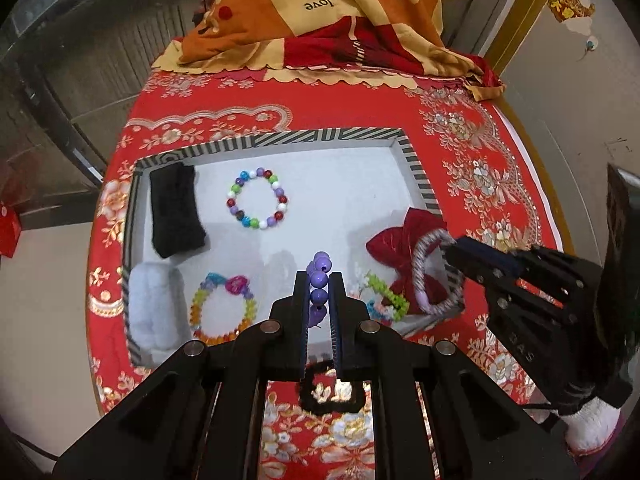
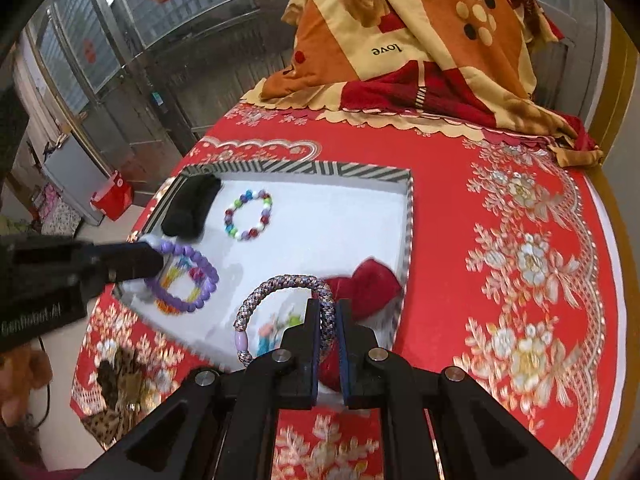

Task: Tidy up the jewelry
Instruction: 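Carry purple bracelet and grey bangle into the tray and open both tools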

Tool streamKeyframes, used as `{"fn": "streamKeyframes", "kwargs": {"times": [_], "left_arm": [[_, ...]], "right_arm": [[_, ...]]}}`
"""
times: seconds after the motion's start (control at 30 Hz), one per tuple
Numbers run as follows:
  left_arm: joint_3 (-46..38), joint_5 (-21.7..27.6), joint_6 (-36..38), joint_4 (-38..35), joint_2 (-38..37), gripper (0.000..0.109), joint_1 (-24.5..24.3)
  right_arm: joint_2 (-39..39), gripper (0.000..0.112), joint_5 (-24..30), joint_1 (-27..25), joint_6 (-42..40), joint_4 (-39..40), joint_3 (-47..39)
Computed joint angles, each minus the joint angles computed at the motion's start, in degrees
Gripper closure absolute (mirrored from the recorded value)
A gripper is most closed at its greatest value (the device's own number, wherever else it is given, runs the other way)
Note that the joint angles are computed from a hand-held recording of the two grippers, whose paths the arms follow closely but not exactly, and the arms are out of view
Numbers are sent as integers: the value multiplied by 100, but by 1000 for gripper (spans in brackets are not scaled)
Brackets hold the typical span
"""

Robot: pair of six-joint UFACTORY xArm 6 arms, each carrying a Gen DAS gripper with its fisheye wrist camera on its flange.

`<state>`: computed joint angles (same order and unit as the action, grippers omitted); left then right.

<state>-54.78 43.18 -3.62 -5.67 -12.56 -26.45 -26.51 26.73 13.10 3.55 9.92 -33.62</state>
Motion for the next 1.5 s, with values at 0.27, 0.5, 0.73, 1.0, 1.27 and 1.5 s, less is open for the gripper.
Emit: {"fn": "streamKeyframes", "kwargs": {"times": [0.27, 0.5, 0.73, 1.0, 1.27, 1.5], "left_arm": [[-502, 16, 418, -642, 759, 101, 99], [-657, 108, 285, -566, 1290, 101, 456], [-657, 95, 332, -573, 1482, 101, 608], [-693, 148, 379, -602, 1604, 101, 594], [-629, 133, 237, -482, 1601, 101, 574], [-571, 124, 104, -352, 1521, 93, 535]], "right_arm": [[1396, 105, 30, -168, -241, 72, -1058], [2301, 105, 234, -175, -297, 29, -1773], [2953, 105, 351, -172, -196, -115, -2327], [3404, 105, 395, -188, -135, -160, -2743], [3428, 105, 361, -223, -222, 99, -2757], [3186, 93, 290, -274, -280, 304, -2527]]}}
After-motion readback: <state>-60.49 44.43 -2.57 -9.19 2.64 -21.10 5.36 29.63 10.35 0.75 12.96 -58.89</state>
